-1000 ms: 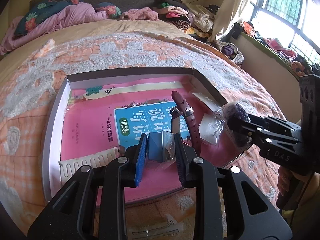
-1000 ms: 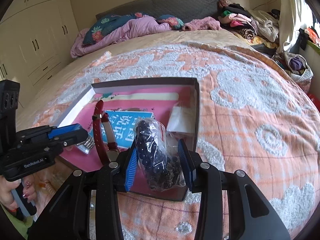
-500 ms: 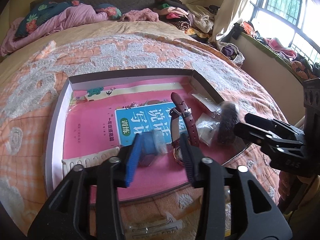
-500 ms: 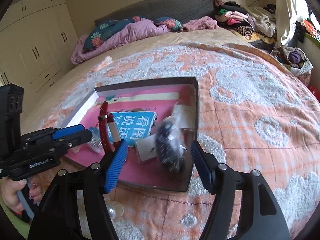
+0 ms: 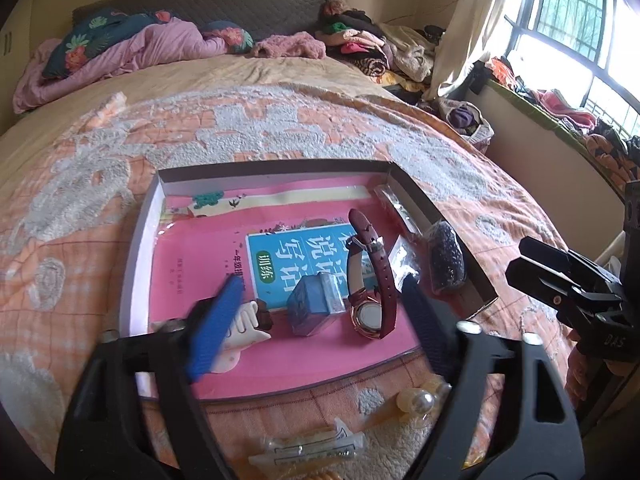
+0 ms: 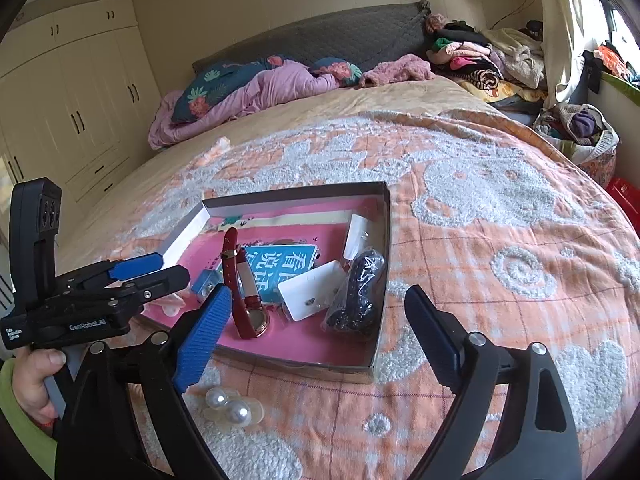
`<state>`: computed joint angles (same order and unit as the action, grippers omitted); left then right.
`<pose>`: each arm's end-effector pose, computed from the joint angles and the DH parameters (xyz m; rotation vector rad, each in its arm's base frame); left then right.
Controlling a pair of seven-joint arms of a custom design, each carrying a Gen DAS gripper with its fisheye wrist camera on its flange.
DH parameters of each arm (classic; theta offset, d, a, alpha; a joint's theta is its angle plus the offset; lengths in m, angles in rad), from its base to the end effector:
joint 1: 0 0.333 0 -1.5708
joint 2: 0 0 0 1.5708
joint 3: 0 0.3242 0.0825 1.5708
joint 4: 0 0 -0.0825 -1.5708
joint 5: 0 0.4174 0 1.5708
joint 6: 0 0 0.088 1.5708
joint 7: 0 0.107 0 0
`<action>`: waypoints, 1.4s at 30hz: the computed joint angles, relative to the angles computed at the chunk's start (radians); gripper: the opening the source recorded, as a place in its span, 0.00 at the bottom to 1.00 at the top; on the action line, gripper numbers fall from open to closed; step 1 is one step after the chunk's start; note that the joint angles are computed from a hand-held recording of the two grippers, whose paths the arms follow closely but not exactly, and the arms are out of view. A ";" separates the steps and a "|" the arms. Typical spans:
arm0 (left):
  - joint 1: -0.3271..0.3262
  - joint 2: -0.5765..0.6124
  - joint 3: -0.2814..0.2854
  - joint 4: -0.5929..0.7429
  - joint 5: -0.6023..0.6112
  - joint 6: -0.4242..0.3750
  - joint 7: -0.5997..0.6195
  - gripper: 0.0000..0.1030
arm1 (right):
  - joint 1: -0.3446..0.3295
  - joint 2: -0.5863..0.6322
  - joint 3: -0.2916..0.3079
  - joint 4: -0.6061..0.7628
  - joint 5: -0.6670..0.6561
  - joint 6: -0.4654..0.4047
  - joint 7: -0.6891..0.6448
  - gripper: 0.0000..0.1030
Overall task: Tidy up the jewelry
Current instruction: 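Open the left tool to drop the blue box while the right releases the beaded bag, then lift both open tools out of the box back toward the loose items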
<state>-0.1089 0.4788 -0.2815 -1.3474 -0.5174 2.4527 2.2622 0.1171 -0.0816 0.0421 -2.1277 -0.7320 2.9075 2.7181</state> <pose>0.7373 -0.2501 0.5330 -1.1403 2.4849 -1.1831 0.5820 0.1352 0.5282 -1.3272 1.8883 -0.7013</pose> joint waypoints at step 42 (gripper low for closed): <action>0.059 -0.241 0.029 -0.236 -0.245 0.092 0.114 0.91 | -0.041 -0.192 0.103 -0.091 -0.145 -0.021 0.116 0.95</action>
<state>-0.0496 0.2382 -0.2520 -1.5839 -0.7624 2.5451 2.3757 0.0760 -0.2732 0.1446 -2.2190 -0.8774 2.8861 2.8337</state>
